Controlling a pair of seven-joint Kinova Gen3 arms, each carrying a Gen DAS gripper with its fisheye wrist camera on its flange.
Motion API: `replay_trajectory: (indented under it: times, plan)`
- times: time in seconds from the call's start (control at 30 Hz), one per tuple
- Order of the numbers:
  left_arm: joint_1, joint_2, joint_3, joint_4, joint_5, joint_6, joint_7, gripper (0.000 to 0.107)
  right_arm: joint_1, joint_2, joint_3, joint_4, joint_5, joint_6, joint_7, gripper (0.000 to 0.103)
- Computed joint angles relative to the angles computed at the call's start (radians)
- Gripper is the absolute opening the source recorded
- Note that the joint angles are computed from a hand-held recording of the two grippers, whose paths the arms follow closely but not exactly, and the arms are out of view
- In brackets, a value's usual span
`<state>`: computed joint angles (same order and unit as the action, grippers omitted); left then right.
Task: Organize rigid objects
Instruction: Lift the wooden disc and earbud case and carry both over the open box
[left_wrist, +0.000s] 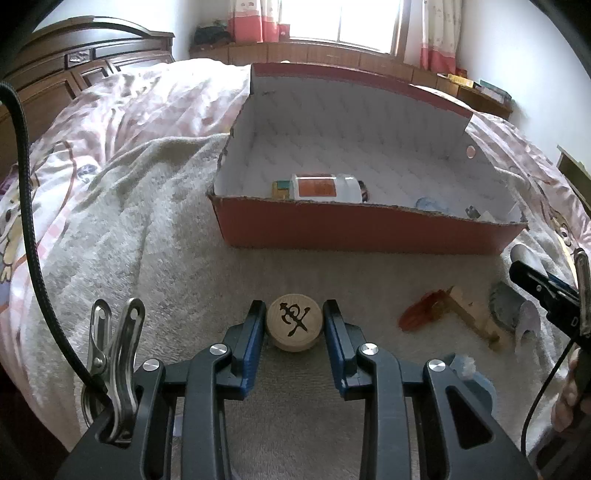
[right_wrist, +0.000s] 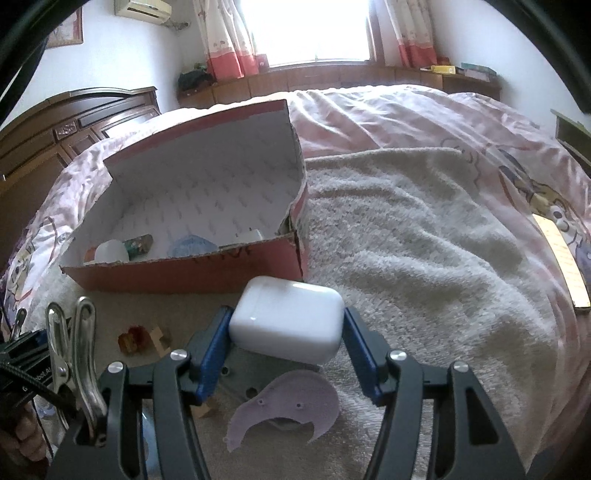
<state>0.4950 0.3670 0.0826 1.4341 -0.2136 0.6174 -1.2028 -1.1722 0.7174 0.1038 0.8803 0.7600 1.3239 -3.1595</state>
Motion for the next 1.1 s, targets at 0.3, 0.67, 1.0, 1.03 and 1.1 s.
replay_trajectory:
  times: [0.3,0.67,1.0,1.03,1.1]
  plan:
    - [-0.010,-0.017,0.008,0.009,0.017,-0.018,-0.012,0.032,-0.010,-0.003,0.003,-0.009,0.018,0.004,0.007,0.063]
    - [-0.023,-0.036,0.024,-0.002,0.043,-0.034,-0.049,0.032,-0.021,-0.004,0.009,-0.025,0.035,0.010,0.025,0.063]
    - [0.000,-0.019,0.004,-0.074,0.006,-0.032,-0.060,0.032,-0.024,0.021,0.022,-0.109,0.050,0.027,0.127,0.063]
    - [0.003,-0.015,0.001,-0.084,0.001,-0.031,-0.059,0.032,-0.022,0.023,0.023,-0.119,0.049,0.026,0.143,0.063]
    - [0.004,-0.006,0.000,-0.109,-0.003,-0.027,-0.062,0.032,-0.018,0.030,0.025,-0.143,0.042,0.019,0.175,0.063]
